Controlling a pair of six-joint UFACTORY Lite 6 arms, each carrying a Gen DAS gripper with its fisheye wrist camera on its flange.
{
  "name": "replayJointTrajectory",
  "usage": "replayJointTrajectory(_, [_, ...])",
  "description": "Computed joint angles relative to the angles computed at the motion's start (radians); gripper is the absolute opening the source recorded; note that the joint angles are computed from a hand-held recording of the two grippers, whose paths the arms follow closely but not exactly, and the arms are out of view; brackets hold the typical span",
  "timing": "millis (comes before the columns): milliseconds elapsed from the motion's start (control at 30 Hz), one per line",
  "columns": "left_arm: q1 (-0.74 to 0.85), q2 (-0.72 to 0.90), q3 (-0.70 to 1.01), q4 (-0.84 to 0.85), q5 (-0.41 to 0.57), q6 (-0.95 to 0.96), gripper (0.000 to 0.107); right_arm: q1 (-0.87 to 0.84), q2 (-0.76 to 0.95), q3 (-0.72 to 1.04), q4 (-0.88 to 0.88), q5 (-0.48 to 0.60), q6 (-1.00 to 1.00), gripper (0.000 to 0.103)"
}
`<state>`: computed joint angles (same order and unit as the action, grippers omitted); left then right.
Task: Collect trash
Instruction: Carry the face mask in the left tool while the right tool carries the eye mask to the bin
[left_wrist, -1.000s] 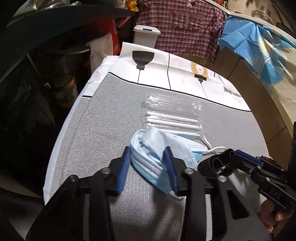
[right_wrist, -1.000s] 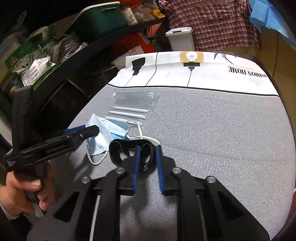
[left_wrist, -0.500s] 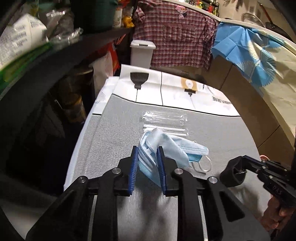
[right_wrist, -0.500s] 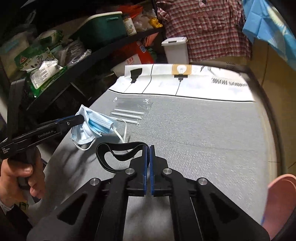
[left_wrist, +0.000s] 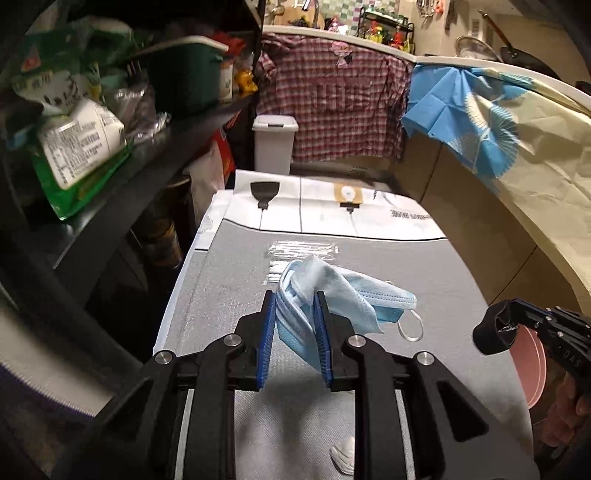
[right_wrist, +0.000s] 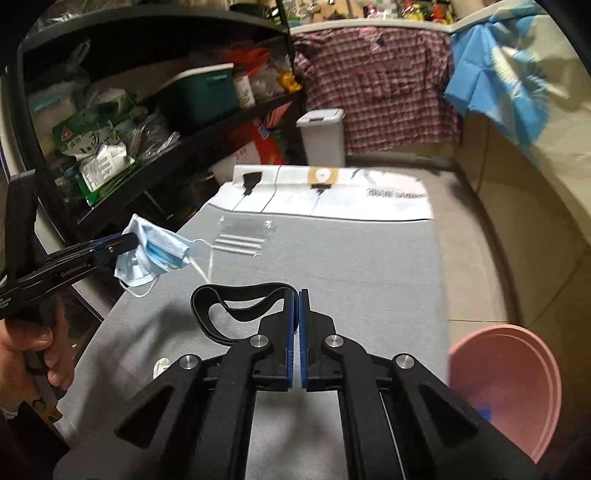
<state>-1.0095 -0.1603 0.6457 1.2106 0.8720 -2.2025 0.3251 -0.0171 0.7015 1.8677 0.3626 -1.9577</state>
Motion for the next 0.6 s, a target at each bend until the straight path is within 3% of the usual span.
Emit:
replayJointTrajectory(200, [-0.132,0.041,0.068,-0.031,0.103,-0.043,0.021,-0.130,-0.197,-0.078,-0.252,0.056,0.211,0.003])
replayJointTrajectory(333, [-0.199,0.096,0.117,-0.046,0.133,-0.093,0.021,-0.257,-0.309,-0.096,-0.448,0.157,0.358,0.003])
replayJointTrajectory(600, [-0.288,0.217,0.213,-0.074,0.169,-0.137,0.021,-0.528,-0.426,-0.099,-0.621,0.369,0.399,0.003])
